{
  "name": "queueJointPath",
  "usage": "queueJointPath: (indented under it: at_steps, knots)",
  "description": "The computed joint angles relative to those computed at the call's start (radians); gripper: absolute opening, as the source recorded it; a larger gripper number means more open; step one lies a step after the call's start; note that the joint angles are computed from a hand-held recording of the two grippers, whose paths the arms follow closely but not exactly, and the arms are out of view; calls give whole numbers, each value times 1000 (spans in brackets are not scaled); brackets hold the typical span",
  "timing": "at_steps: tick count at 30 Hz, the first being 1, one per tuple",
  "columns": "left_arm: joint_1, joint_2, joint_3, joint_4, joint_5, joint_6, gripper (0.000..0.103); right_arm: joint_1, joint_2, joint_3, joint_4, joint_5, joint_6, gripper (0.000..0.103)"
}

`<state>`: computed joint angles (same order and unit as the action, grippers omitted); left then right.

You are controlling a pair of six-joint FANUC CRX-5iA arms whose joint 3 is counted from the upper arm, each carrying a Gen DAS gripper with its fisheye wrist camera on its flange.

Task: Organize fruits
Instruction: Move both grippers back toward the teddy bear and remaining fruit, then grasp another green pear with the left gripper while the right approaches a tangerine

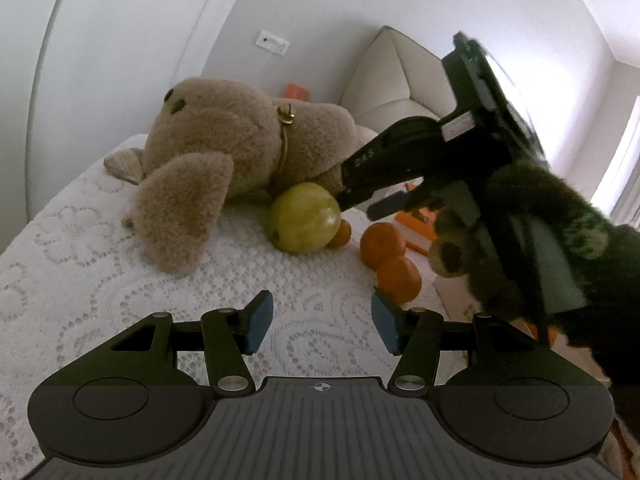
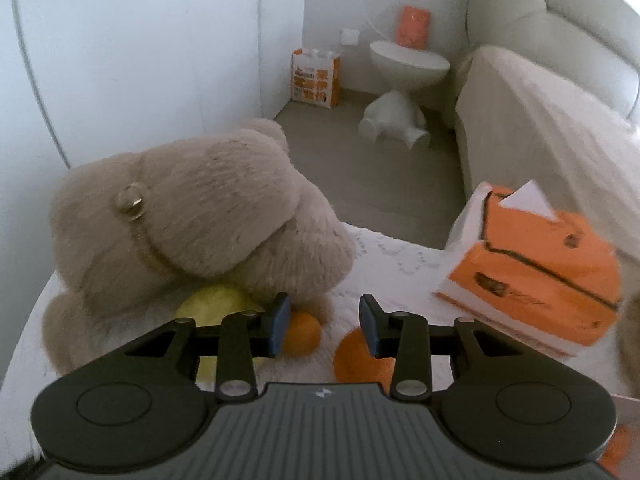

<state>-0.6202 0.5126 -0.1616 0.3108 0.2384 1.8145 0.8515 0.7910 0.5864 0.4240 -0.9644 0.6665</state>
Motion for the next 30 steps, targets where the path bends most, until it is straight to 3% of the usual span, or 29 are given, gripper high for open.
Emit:
queueJointPath:
  at_steps: [5,9,11,15,17,19,20,21,23,28,30]
  knots:
    - [4,0,3,-19,-3,22,59,-17,0,4,-70,16,42,38]
    - [3,0,3,-17,-2,19,59,-8,-30,50,-203,-110,296,37]
    - [1,0,2,-10,0,7,59,3,-113,-45,-223,-58,339,38]
    - [-9,3,-7,52,9,-62,59,12,-212,-179,-167,43,227,41]
    - [-12,4,-13,80,17,-86,59,13,-207,-184,-139,51,180,41]
    - [-14,3,-20,99,27,-97,59,-4,-191,-158,-192,76,168,41]
    - [-16,2,-25,111,34,-105,59,-16,-185,-145,-250,105,163,44]
    - [-17,3,-28,122,39,-112,59,-22,-178,-136,-286,125,144,59]
    - [-17,2,-31,126,42,-114,59,-22,-150,-109,-302,138,82,73]
    - [-17,-2,-33,126,52,-139,59,-7,-87,-65,-144,100,-38,72]
    - [-17,1,-9,129,35,-214,59,-6,-94,-69,-127,72,-24,62]
